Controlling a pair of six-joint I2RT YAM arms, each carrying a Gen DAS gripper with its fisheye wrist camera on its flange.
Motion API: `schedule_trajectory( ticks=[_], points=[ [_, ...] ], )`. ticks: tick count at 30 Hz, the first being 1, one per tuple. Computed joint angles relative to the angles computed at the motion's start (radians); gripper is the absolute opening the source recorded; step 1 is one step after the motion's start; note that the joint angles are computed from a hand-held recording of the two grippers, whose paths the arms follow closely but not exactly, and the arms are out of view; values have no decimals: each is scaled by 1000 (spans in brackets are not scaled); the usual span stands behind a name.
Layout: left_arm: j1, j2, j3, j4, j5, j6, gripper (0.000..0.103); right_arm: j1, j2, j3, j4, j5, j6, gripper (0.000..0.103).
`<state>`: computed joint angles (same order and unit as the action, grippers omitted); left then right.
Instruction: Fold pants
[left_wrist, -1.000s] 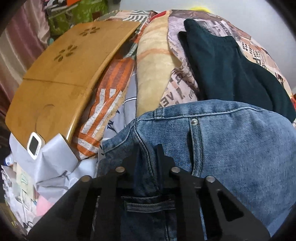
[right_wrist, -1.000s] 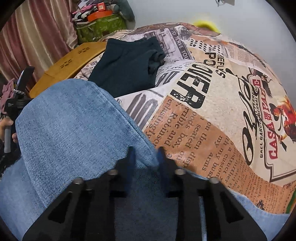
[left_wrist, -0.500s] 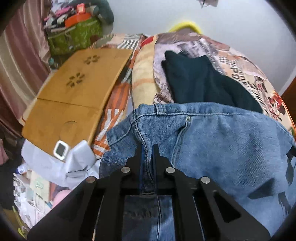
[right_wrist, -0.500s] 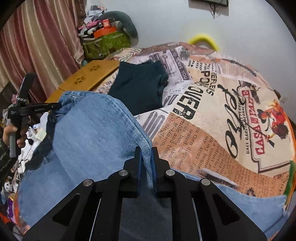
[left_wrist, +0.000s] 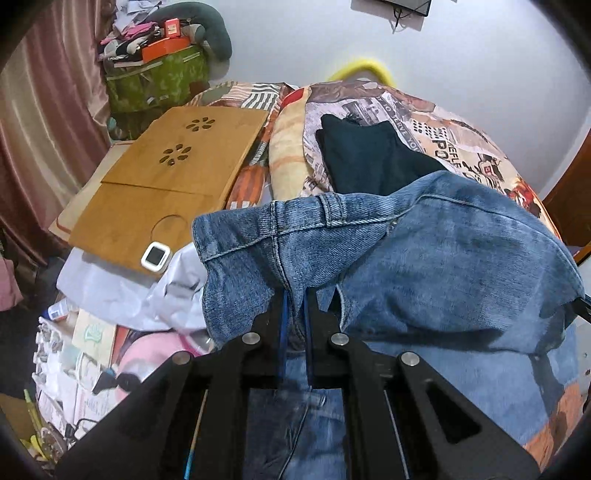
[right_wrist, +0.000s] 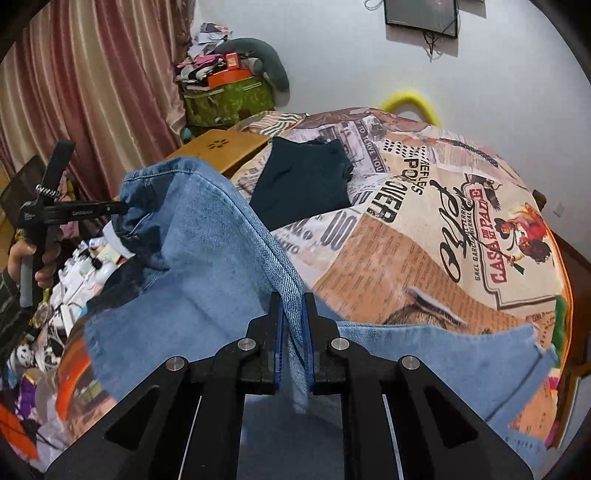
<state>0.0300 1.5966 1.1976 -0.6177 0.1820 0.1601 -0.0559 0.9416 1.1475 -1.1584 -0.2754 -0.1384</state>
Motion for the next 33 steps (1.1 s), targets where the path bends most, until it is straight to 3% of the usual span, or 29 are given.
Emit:
schedule_trajectory(
  ticks=[9, 21, 25, 33],
  points=[
    [83, -128, -137, -20, 46, 60, 7, 115, -129, -35, -93, 58, 77, 8],
    [236, -132, -265, -69, 150, 138, 10, 289, -261, -101, -142, 127, 263, 9],
    [258, -161, -305, -87, 138, 154, 17, 317, -287, -114, -150, 141, 301, 9],
    [312, -341, -369, -104, 82, 215, 17, 389, -313, -87, -192, 198, 364, 13]
  ],
)
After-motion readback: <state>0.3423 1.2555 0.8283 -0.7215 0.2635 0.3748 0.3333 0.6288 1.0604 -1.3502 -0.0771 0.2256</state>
